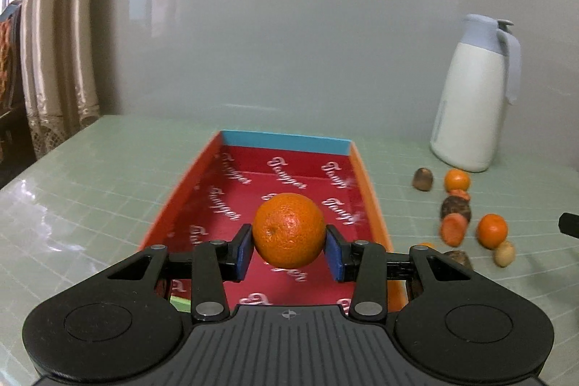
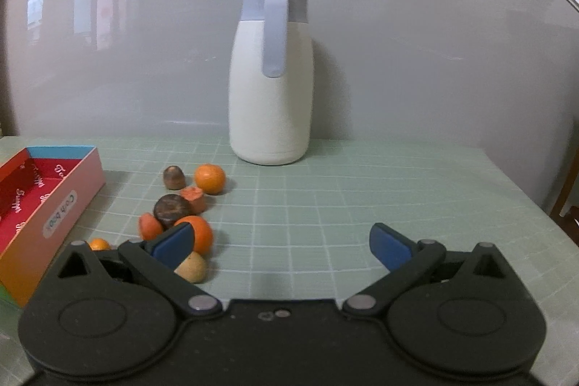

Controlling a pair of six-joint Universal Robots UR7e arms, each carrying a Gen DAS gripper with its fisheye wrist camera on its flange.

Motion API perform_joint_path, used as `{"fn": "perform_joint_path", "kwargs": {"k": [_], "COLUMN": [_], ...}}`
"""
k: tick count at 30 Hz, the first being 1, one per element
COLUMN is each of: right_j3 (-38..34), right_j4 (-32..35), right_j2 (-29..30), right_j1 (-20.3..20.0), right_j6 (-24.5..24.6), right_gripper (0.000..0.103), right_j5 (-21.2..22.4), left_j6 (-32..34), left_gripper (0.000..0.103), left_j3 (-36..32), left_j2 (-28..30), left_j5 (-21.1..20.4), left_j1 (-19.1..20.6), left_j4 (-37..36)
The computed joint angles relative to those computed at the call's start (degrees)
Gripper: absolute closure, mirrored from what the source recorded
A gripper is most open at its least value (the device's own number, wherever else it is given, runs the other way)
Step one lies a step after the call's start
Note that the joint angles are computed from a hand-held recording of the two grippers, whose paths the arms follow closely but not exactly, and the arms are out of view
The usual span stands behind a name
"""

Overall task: Organize fruits
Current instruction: 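Carry the mandarin with the left tool into the red box and release, then reach the right tool to the dark round fruit and close on it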

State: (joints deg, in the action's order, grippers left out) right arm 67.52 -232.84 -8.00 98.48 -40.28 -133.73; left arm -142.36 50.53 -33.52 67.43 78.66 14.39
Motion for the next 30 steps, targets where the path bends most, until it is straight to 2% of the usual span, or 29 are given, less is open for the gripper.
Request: {"fn": "perform_joint_path", "kwargs": {"k": [4, 5, 6, 8, 15, 18, 24, 30], "right_j3": [-1.4, -1.8, -1.9, -2.3, -0.5, -0.4, 1.8, 0.3], "right_j4": [1.3, 1.6, 1.8, 2.1, 4.0, 4.7, 6.0, 9.3], "right_j2": [0.9, 1.2, 1.3, 1.5, 0.5, 0.5, -0.4, 0.5], "right_j1": [0.4, 0.4, 0.5, 0.6, 0.6, 0.7, 0.4, 0.7], "right_j6": [-0.1, -0.1, 0.0, 0.0, 3.2, 3.4, 4.4, 4.1], "right_gripper": [0.0, 0.0, 0.0, 0.0, 0.0, 0.0, 0.0, 0.0], "right_j5": [0.7, 0.8, 0.8, 1.0, 2.8, 2.5, 5.2, 5.1], "left_j6": [-0.1, 0.1, 0.2, 0.4, 1.1, 1.4, 1.2, 1.5], "left_gripper": [0.061, 0.058, 0.046, 0.034, 0.021, 0.018, 0.016, 0.016], "left_j3": [-0.8, -0.3, 0.0, 1.7, 3.7, 4.4, 5.6, 6.1], "left_j2": [0.4, 0.0, -0.2, -1.1, -2.3, -2.7, -3.6, -4.1], "left_j5": [-1.1, -0.9, -0.7, -0.7, -0.2, 0.1, 0.1, 0.1], "left_j1": [0.5, 0.5, 0.6, 0.6, 0.3, 0.2, 0.2, 0.4], "left_j4": [0.4, -0.1, -0.4, -2.2, -3.6, -4.0, -4.9, -5.3]}}
